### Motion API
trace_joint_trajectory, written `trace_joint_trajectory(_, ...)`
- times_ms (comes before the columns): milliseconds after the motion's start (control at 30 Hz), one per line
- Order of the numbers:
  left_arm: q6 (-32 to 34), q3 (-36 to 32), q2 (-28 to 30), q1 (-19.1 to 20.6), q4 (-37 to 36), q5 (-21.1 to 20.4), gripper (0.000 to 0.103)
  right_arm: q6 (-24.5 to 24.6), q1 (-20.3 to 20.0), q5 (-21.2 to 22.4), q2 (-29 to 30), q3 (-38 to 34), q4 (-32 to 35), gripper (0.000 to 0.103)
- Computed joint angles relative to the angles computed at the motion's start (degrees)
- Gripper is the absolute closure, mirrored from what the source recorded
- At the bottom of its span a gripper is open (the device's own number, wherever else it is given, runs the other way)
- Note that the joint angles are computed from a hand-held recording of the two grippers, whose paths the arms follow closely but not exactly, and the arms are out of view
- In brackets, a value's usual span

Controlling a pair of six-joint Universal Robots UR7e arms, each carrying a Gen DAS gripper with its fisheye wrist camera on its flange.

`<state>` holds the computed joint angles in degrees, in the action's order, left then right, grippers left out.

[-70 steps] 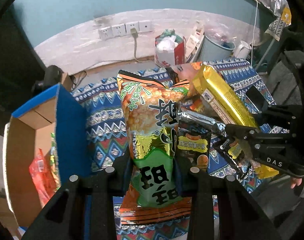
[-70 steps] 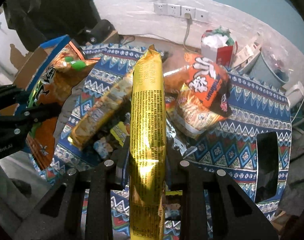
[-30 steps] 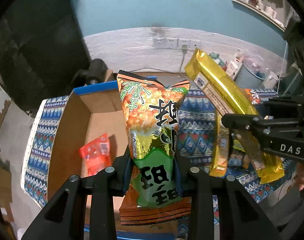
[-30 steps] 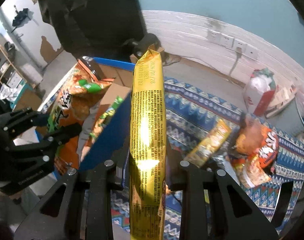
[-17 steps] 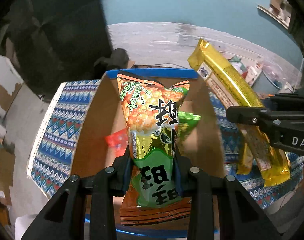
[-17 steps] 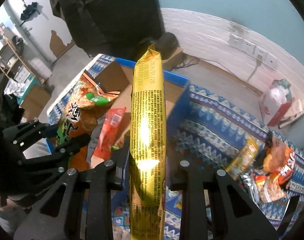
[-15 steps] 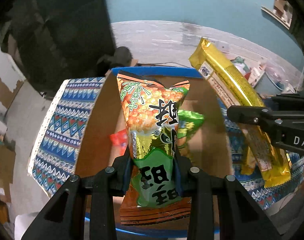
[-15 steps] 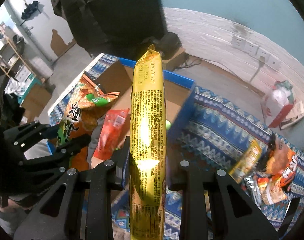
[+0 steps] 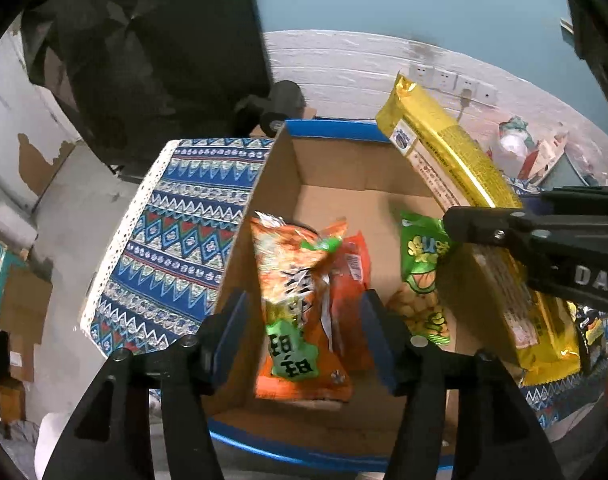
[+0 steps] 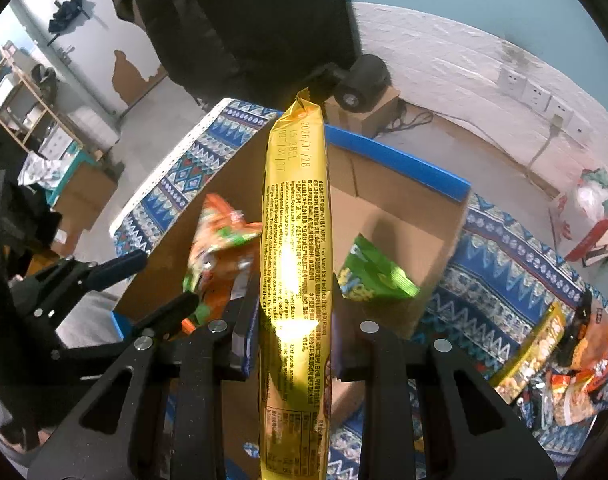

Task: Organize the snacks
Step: 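Lower both bags into the cardboard box and open both tools, then move both tools back over the remaining snack pile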

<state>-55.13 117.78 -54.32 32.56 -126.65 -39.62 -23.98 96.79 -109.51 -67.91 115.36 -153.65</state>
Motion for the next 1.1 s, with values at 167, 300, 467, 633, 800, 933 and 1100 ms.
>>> trace_joint_trajectory(167,-0.9,0.6,-1.4,0.0,-0.1,0.5,0.044,1.1,0.0,-0.1,1.8,-1.1,0.7,0.077)
trace_joint_trajectory(300,-1.0,0.9,-2.0,-0.2,-0.3,1.0,0.043,2.0,-0.2,-0.2,2.8,-1.8,1.5,0.077)
trace_joint_trajectory(467,-1.0,0.9,-2.1,0.0,-0.6,0.9,0.041,2.1,-0.1,-0.4,2.8,-1.8,1.3,0.072)
trace_joint_trajectory(633,-0.2,1.1,-1.9,0.0,-2.8,0.4,0.041,0.9,0.0,-1.8,0.8,-0.7,0.2,0.05)
trace_joint_trajectory(800,2.5,0.6,-0.5,-0.8,-5.8,-0.3,0.037,0.1,-0.5,-3.0,-1.7,1.0,-1.0,0.042)
trace_joint_trajectory(933,4.8,-0.1,0.8,-1.5,-7.7,-1.4,0.035,-1.8,-0.9,-4.8,-4.2,2.8,-1.9,0.035)
trace_joint_trajectory(1100,7.8,-1.5,3.1,-2.6,-10.4,-3.3,0.034,-4.6,-1.5,-6.4,-7.7,5.0,-2.1,0.032)
